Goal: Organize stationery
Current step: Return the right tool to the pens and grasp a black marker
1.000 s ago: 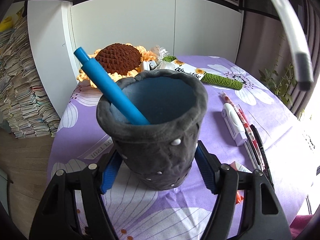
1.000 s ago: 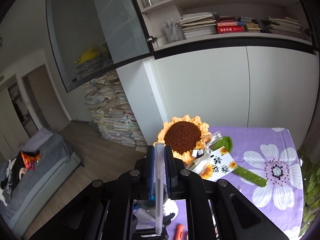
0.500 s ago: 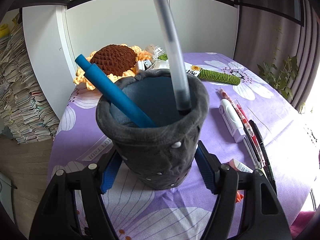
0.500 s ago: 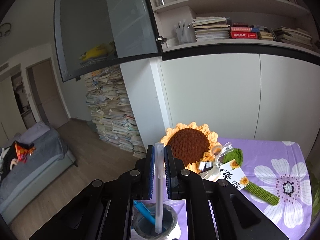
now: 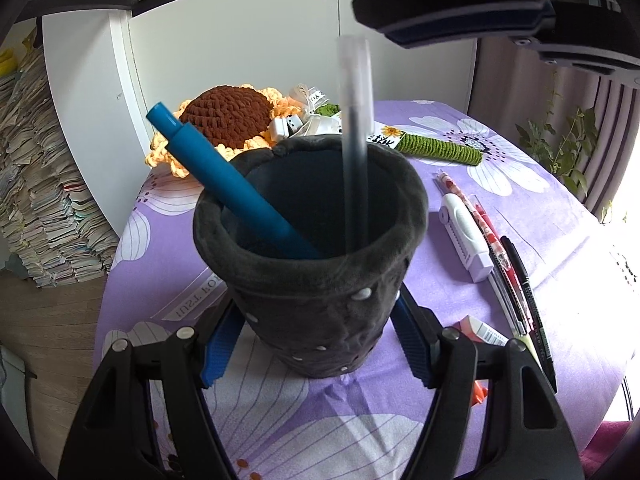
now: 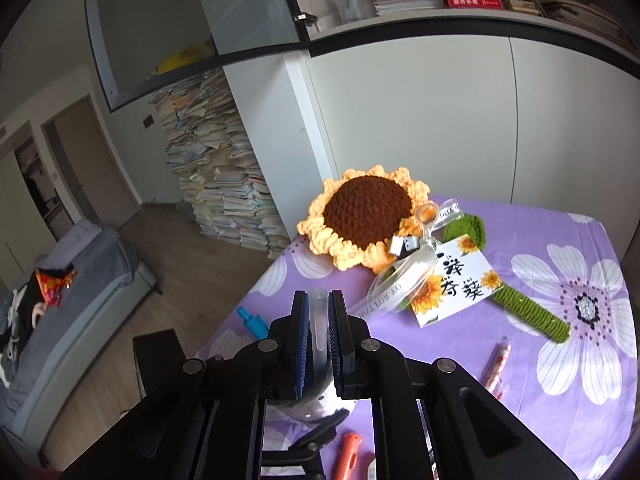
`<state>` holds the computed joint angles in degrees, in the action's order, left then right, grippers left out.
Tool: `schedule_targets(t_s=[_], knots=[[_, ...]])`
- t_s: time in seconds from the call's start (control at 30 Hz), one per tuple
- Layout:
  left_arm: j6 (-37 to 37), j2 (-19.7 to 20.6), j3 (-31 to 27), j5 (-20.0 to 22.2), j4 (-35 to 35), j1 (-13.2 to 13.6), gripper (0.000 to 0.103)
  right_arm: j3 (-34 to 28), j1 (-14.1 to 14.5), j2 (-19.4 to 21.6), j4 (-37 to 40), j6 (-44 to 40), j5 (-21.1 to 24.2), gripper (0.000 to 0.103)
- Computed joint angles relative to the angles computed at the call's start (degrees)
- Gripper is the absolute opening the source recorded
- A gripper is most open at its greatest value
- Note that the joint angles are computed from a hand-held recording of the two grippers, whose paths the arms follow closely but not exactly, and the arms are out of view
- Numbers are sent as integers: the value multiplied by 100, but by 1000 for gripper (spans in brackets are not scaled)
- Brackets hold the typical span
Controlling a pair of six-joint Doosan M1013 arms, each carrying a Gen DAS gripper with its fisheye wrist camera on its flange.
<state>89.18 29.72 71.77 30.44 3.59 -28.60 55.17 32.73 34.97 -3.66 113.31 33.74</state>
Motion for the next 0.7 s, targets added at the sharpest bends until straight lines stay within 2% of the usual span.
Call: schedule_targets(t_s=[0.13, 0.2, 0.27, 0.37, 0.5, 0.57, 0.7], knots=[[-54, 7, -10, 19, 57, -1, 71, 315, -80, -217, 508, -253, -55, 10], [-116, 3, -3, 8, 145, -9, 71, 590, -93, -399, 322, -55, -240, 10], [-230, -3, 10, -3, 315, -31, 71, 781, -92, -531, -191, 392, -196, 10], [-569, -24, 53, -47, 790, -94, 73, 743, -96, -502, -1071, 1288, 701, 10], [-998, -88, 174, -186, 1288, -145, 77, 622, -317, -288, -498, 1533, 1855, 10], [-1036, -125, 233, -266, 1244, -133, 77, 689, -417, -245, -145, 1615, 2045, 10], [-1263, -184, 327, -430, 1311, -115, 77, 761, -486, -211, 341, 1538, 2125, 11]])
